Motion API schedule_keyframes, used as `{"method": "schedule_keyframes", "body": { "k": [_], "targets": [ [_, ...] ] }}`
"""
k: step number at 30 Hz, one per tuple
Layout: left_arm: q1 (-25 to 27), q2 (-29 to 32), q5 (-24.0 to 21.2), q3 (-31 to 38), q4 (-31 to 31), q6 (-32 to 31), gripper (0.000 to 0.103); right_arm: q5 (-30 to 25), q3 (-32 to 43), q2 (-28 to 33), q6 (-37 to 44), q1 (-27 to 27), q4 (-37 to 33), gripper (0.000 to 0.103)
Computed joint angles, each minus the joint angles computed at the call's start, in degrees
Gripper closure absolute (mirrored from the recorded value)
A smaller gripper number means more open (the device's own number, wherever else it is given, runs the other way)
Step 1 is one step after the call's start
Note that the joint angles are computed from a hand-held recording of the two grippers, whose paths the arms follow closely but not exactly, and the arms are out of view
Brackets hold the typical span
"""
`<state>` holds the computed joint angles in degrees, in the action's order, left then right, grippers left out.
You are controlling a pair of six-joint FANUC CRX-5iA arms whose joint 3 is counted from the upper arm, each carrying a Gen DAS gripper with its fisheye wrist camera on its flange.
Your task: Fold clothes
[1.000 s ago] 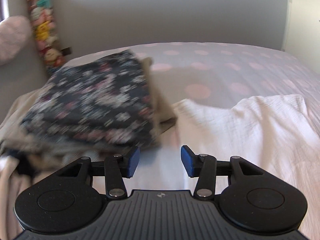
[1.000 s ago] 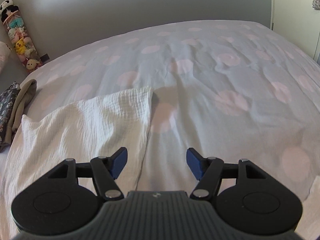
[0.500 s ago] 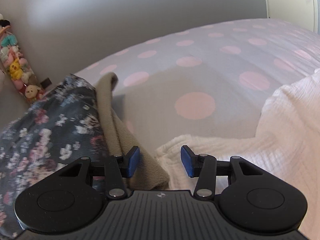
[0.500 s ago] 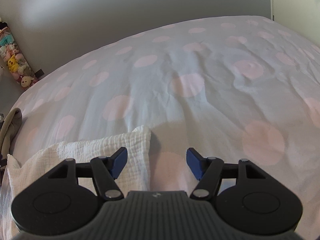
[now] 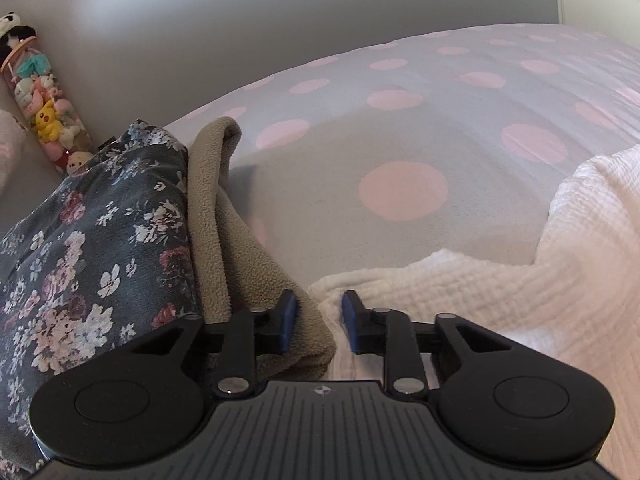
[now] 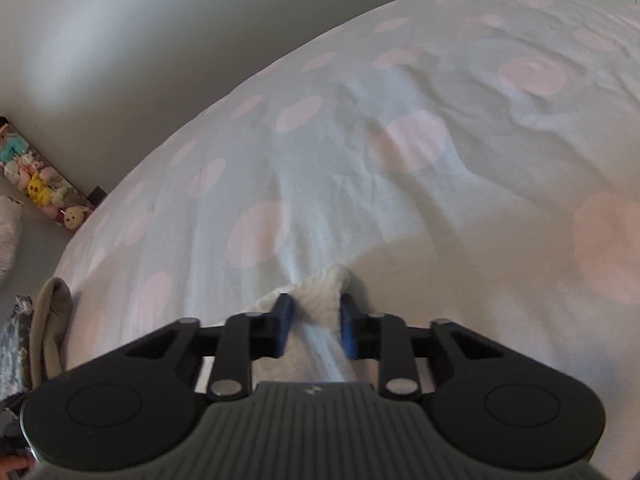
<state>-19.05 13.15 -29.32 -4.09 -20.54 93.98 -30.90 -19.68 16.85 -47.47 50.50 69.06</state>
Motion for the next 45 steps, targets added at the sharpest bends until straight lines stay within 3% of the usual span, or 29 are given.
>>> {"method": "schedule_keyframes", "body": {
  "k": [1, 2, 6, 13, 17, 27, 31, 34, 35, 36, 39, 41, 45],
  "targets": [
    [0.05, -0.25, -0.23, -0.06, 0.14, 0.48, 0.090, -0.20, 0.37, 0.01, -0.21, -0.01, 0.33, 0.087],
    [0.22, -0.58, -0.24, -0.28, 0.57, 0.82, 0.094, -0.95, 1.02, 0.01, 0.91, 0.25, -0.02, 0.098],
    [0.94, -1.72, -0.45, -0.34, 2.90, 1.11, 0.102, -7.30, 4.36, -0.65, 10.61, 2.54, -3.68, 0.098],
    [2.00, -9.00, 2.23, -1.99, 0.03, 3.43, 0.103, -18.24, 7.14, -3.21, 24.68, 5.52, -4.04, 0.098],
    [2.06, -9.91, 0.52, -0.46, -1.32, 2.15, 0.103, -21.58, 8.00, -3.05, 29.73, 6.45, -4.63, 0.098],
    [-4.87, -1.56, -8.63, 7.71, -18.02, 11.33, 0.103, -24.51, 12.99, 4.22, 36.33, 5.80, -9.38, 0.098],
    [-5.44, 0.95, -10.15, 8.83, -18.08, 11.57, 0.102, -23.39, 14.17, 5.57, 39.70, 5.58, -12.71, 0.098],
    [-5.31, 1.18, -10.42, 8.52, -16.85, 9.21, 0.096, -23.37, 15.03, 5.88, 42.38, 5.68, -15.34, 0.086],
    [-5.39, 1.03, -10.88, 8.44, -16.67, 8.35, 0.087, -24.01, 15.21, 5.87, 42.76, 5.89, -15.73, 0.072],
    [-5.57, 0.67, -11.12, 8.18, -16.88, 8.00, 0.076, -24.39, 15.10, 5.66, 42.80, 6.10, -15.80, 0.068],
    [-5.52, -2.70, -9.10, 4.94, -16.80, 7.25, 0.060, -24.74, 13.91, 3.78, 43.35, 7.06, -16.53, 0.068],
    [-5.13, -5.37, -7.52, 2.36, -15.62, 6.03, 0.059, -25.31, 12.87, 1.99, 44.16, 8.18, -17.54, 0.068],
    [-3.03, -13.28, -6.36, -5.21, -6.62, -0.66, 0.059, -28.39, 11.28, -2.12, 47.64, 11.86, -22.79, 0.068]
  ]
}}
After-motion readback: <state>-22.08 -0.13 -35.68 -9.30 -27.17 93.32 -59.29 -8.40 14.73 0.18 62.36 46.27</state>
